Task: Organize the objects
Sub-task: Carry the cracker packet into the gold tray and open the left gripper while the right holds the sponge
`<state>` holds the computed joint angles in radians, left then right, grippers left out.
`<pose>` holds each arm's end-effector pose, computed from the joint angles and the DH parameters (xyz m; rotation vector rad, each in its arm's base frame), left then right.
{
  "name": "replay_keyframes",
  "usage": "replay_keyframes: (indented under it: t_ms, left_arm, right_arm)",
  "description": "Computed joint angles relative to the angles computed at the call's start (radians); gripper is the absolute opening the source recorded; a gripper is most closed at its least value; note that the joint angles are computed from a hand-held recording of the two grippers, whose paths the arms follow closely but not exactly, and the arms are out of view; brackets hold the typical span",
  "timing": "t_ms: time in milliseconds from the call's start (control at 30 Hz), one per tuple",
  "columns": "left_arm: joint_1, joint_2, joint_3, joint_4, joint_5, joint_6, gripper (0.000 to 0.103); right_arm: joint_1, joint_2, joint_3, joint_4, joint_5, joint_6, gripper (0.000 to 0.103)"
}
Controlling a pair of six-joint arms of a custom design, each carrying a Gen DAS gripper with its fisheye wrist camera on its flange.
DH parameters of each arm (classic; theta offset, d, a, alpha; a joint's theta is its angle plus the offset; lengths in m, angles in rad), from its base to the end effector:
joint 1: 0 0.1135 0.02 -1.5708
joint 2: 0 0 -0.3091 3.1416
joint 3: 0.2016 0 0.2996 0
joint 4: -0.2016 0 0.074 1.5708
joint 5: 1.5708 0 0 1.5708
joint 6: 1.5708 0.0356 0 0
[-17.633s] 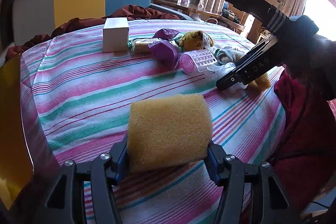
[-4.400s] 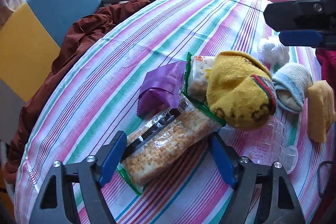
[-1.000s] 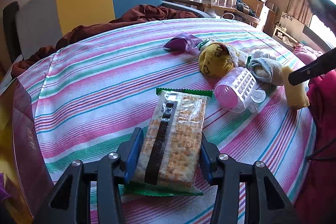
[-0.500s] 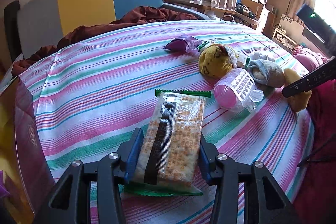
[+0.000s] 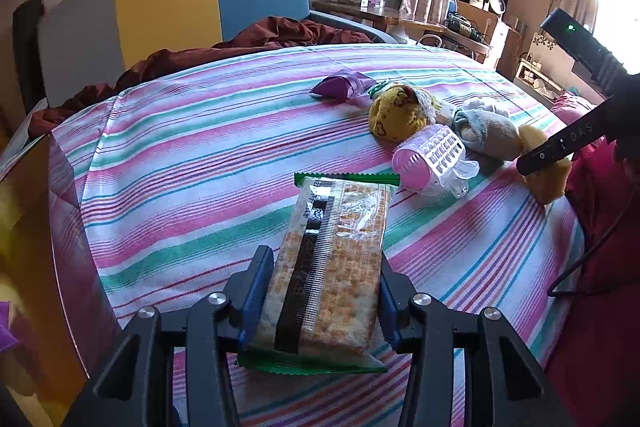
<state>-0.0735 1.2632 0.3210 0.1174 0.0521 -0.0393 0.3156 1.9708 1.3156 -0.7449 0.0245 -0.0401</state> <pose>0.2212 -0.0181 0.1255 0.0654 2.3964 -0.1152 0.4074 0.1321 0.1589 -0.5222 2.9229 -0.0012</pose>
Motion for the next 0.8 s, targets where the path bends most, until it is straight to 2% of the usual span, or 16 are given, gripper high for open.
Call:
replay_keyframes:
  t_ms: [233, 433, 500, 600, 700, 800]
  left_arm:
    - [0.014, -0.129, -0.034, -0.078, 0.039, -0.01, 0.048]
    - [0.111, -0.37, -0.005, -0.294, 0.121, -0.009, 0.048]
    - [0.19, -0.451, 0.024, -0.377, 0.16, 0.003, 0.048]
    - [0.342, -0.499, 0.078, -0.461, 0.212, 0.03, 0.048]
    - [0.513, -0.468, 0.131, -0.48, 0.221, 0.083, 0.048]
    - [0.673, -0.368, 0.177, -0.452, 0.221, 0.139, 0.048]
  right_arm:
    - [-0.009, 0.01, 0.016, -0.005, -0.001, -0.018, 0.044]
    - [-0.024, 0.015, 0.024, -0.004, -0.004, -0.04, 0.044]
    - [-0.027, 0.018, 0.029, -0.006, -0.006, -0.048, 0.044]
    - [-0.032, 0.021, 0.036, -0.007, -0.009, -0.059, 0.044]
    - [-0.038, 0.025, 0.044, -0.009, -0.014, -0.069, 0.044]
    - [-0.042, 0.031, 0.054, -0.011, -0.013, -0.081, 0.044]
